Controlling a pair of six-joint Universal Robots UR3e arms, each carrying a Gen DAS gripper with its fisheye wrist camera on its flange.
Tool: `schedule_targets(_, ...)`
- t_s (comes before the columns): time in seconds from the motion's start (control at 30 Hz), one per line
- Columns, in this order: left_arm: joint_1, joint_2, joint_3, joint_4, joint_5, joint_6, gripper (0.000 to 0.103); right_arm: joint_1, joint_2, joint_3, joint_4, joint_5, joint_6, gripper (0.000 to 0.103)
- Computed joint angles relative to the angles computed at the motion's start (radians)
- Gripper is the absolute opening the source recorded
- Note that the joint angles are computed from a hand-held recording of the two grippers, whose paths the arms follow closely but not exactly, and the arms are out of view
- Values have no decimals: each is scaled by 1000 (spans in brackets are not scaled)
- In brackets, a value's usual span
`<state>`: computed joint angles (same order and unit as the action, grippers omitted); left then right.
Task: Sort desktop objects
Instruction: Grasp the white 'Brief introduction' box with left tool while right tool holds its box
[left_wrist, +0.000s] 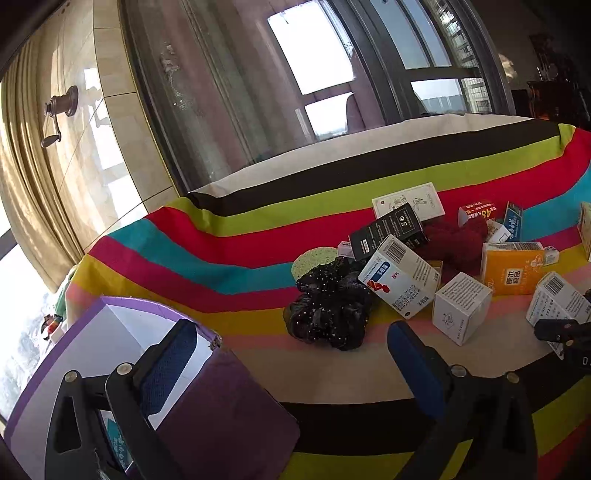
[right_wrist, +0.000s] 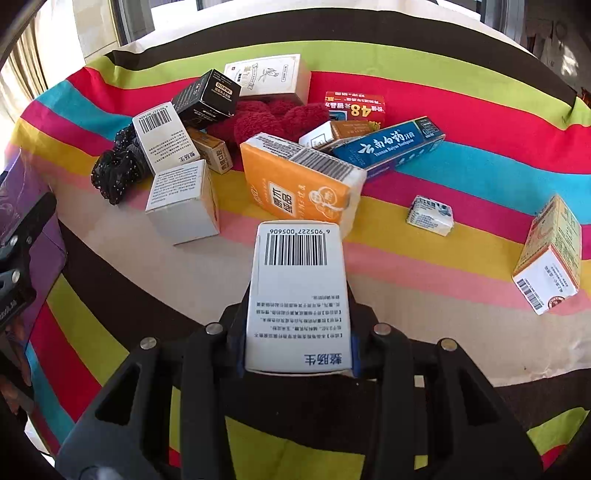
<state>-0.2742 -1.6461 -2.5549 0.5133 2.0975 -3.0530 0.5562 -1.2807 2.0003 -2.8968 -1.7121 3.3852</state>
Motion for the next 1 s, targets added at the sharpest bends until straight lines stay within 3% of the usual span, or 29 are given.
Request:
schedule_targets(0.1, -15, -92, 125, -53, 48, -27, 103, -19, -99, 146, -64, 7, 13, 43)
schedule_targets(0.17, -62, -162, 199, -55, 127, -16, 103, -35, -148, 227, -112, 10, 15, 43)
schedule_targets(0.27, -197, -313, 313, 23, 300, 109, 103, -50, -177, 291, -180, 29, 22, 43)
schedule_targets(0.3, -234, -341, 333, 49, 315, 149, 103, -53, -188, 302, -183, 30, 24, 43)
schedule_targets(0.43, -266, -227, 285, -83, 71, 149, 103, -36, -176, 263, -161, 9, 32, 43)
schedule_targets(0.53, -249, -169, 332, -264, -72, 7, 103, -56, -179, 278, -180, 37, 28, 44)
schedule_targets(0.67, -296, -328, 560, -452, 75, -134, 103, -109, -202, 331, -233, 113, 23, 44)
schedule_targets(0.73, -271, -372, 606, -507, 49, -155, 103, -122, -209, 346, -247, 131, 25, 44)
schedule_targets(0.77, -245, -361, 616, -569, -1, -164, 99, -123, -211, 349, -249, 133, 28, 44)
schedule_targets(0.83, -178, -293, 534, -537, -137, -170, 64, -119, -209, 346, -247, 128, 30, 44)
schedule_targets(0.87, -150, -258, 495, -536, -182, -183, 56, -114, -207, 343, -245, 122, 31, 44)
schedule_targets(1.0, -61, -122, 336, -523, -327, -187, 54, -84, -195, 315, -218, 80, 34, 44)
